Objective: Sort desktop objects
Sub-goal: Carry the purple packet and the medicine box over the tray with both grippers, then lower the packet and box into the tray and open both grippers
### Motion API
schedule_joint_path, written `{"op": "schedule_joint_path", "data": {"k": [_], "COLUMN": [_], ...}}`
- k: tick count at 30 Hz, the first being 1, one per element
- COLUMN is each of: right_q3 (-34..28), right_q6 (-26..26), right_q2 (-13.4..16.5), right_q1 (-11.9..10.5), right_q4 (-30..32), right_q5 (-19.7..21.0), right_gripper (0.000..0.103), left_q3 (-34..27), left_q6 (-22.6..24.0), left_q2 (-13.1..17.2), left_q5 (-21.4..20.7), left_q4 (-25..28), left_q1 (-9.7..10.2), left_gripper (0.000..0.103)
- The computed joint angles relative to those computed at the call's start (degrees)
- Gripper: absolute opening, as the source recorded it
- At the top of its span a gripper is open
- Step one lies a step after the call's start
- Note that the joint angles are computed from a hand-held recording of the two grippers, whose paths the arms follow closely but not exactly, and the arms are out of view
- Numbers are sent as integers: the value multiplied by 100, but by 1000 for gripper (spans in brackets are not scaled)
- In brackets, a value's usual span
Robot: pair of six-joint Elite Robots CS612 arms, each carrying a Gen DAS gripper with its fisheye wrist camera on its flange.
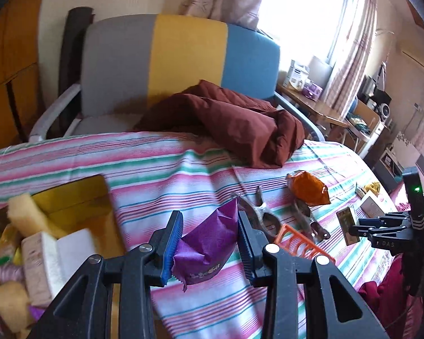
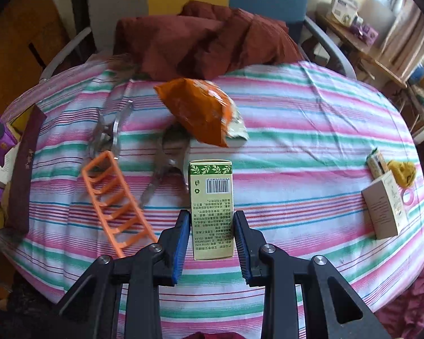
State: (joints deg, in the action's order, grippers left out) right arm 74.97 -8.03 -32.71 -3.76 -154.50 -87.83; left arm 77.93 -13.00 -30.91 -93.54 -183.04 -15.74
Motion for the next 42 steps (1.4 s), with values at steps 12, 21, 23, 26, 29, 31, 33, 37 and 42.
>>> {"op": "schedule_joint_path", "data": {"k": [12, 21, 23, 26, 29, 31, 33, 37, 42], "right_q3": [-266, -718, -790, -972, -1134, -1208, -1241, -1341, -1373], "right_q6": [-761, -1716, -1735, -1650, -1496, -1496, -1545, -1408, -1360], "right_q2": [98, 430, 513, 642, 762, 816, 831, 926, 980], "right_q1": [671, 1102, 1149, 1223, 1267, 1278, 1278, 1300, 1311], "right_q4": [-382, 57, 18, -10, -54, -37, -4, -22, -137], "right_q5": [1618, 2730, 2801, 2767, 2743, 2751, 2745, 2578, 2478], "right_gripper": [32, 32, 32, 32, 32, 32, 32, 32, 32], "left_q3": [779, 1158, 1184, 1184, 1166, 1147, 1127, 1030, 884], "left_q6": [-653, -1183, -1276, -1358, -1479, -1635, -1667, -1735, -1632], "left_q2": [-279, -352, -346, -327, -318, -323, -327, -277, -181], "left_q5": [302, 479, 468, 371, 105, -87, -87, -87, -138], "left_q4": [-603, -809, -822, -873, -985, -1064, -1069, -948, -723], "left_q1": [382, 659, 694, 736, 803, 869, 890, 891, 829], "left_gripper": [38, 38, 38, 38, 38, 38, 38, 38, 38]}}
